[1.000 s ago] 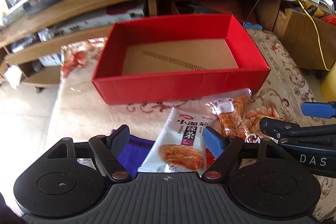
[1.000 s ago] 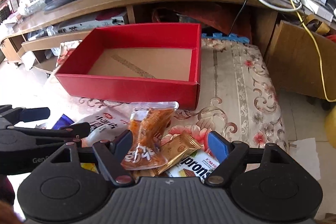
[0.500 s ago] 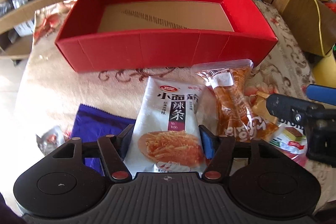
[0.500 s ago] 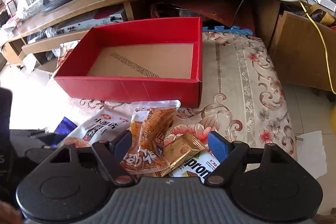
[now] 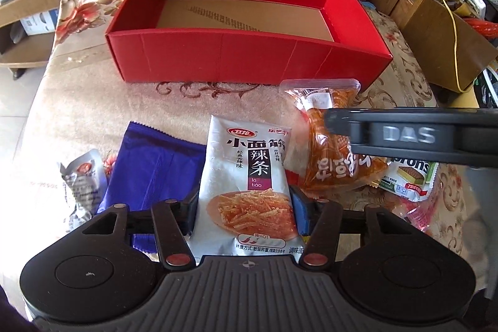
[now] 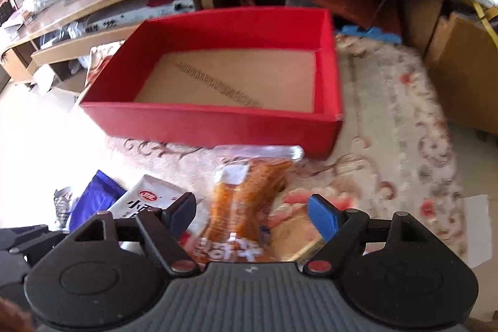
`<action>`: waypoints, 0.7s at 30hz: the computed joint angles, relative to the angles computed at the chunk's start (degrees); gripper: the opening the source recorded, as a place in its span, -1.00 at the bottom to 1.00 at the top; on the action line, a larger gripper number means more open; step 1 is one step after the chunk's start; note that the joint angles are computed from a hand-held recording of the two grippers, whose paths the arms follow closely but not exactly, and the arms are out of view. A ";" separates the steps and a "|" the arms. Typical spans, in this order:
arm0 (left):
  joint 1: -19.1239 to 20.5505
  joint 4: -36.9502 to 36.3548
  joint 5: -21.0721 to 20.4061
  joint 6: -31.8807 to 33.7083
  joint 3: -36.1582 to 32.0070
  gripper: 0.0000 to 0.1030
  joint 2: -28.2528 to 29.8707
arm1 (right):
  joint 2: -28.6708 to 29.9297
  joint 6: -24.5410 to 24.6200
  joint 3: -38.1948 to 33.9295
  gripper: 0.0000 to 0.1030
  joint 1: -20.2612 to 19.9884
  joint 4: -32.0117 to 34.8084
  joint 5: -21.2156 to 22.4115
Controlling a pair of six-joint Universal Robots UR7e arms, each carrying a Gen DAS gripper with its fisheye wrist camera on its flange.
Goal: Organize snacks
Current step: 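Lift both held packets and carry them over the red box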
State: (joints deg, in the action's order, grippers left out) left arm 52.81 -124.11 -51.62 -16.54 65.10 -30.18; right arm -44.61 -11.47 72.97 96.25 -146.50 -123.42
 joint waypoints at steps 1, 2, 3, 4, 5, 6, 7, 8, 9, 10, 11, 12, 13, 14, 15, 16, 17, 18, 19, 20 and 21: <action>0.14 -0.22 -0.40 -0.03 0.21 0.24 -0.18 | 0.34 0.51 -0.62 0.51 -0.12 1.38 0.73; 0.31 -0.31 -0.65 -0.13 0.26 0.28 -0.27 | 0.69 0.72 -1.06 0.51 -0.20 2.31 1.05; 0.49 -0.41 -0.96 -0.33 0.40 0.33 -0.38 | 1.17 0.83 -1.53 0.51 -0.25 3.11 0.93; 0.65 -0.43 -1.10 -0.54 0.36 0.35 -0.33 | 1.65 0.99 -1.99 0.51 -0.33 3.84 0.65; 0.73 -0.62 -1.18 -0.67 0.58 0.41 -0.45 | 2.07 1.26 -2.47 0.51 -0.45 4.67 0.44; 0.80 -0.72 -1.24 -0.68 0.59 0.44 -0.43 | 2.52 1.59 -2.94 0.51 -0.52 5.32 0.31; 0.86 -0.69 -1.29 -0.64 0.52 0.45 -0.37 | 3.06 1.80 -3.55 0.51 -0.60 5.83 0.07; 0.92 -0.72 -1.30 -0.53 0.48 0.48 -0.33 | 3.66 1.78 -4.20 0.51 -0.70 6.16 -0.28; 0.92 -0.70 -1.11 -0.37 0.40 0.53 -0.22 | 4.17 1.81 -4.75 0.51 -0.83 6.37 -0.64; 0.90 -0.59 -0.82 -0.15 0.22 0.57 -0.03 | 4.60 1.93 -5.33 0.51 -0.96 6.83 -0.85; 0.90 -0.40 -0.42 -0.01 0.06 0.64 0.13 | 5.04 2.11 -5.91 0.52 -1.14 7.56 -1.11; 0.96 -0.32 -0.25 0.19 -0.11 0.66 0.28 | 5.11 1.75 -5.87 0.58 -1.31 7.28 -0.85; 1.10 -0.23 -0.43 0.36 -0.38 0.68 0.43 | 5.08 1.59 -5.75 0.60 -1.33 7.02 -0.60; 1.24 -0.18 -0.49 0.33 -0.58 0.71 0.53 | 4.98 1.45 -5.75 0.66 -1.43 7.27 -0.22; 1.33 0.00 -0.45 0.21 -0.82 0.74 0.67 | 4.68 0.87 -5.49 0.81 -1.76 7.42 1.10; 1.41 0.14 -0.48 0.17 -0.95 0.75 0.73 | 4.44 0.38 -5.48 0.90 -2.16 7.84 2.78; 1.46 0.35 -0.54 0.13 -1.13 0.75 0.79 | 4.27 0.12 -5.57 0.99 -2.61 8.20 4.54; 1.44 0.49 -0.54 0.16 -1.23 0.76 0.85 | 4.06 0.21 -5.20 0.99 -2.81 7.61 5.05; 1.44 0.67 -0.67 0.38 -1.53 0.76 1.00 | 3.92 0.45 -5.01 0.99 -2.89 7.32 5.27; 1.43 0.73 -0.70 0.52 -1.62 0.76 1.07 | 3.87 0.43 -4.83 0.99 -2.91 7.05 5.28; 1.42 0.85 -0.66 0.56 -1.74 0.76 1.16 | 3.98 -0.39 -5.01 0.99 -2.84 7.40 4.93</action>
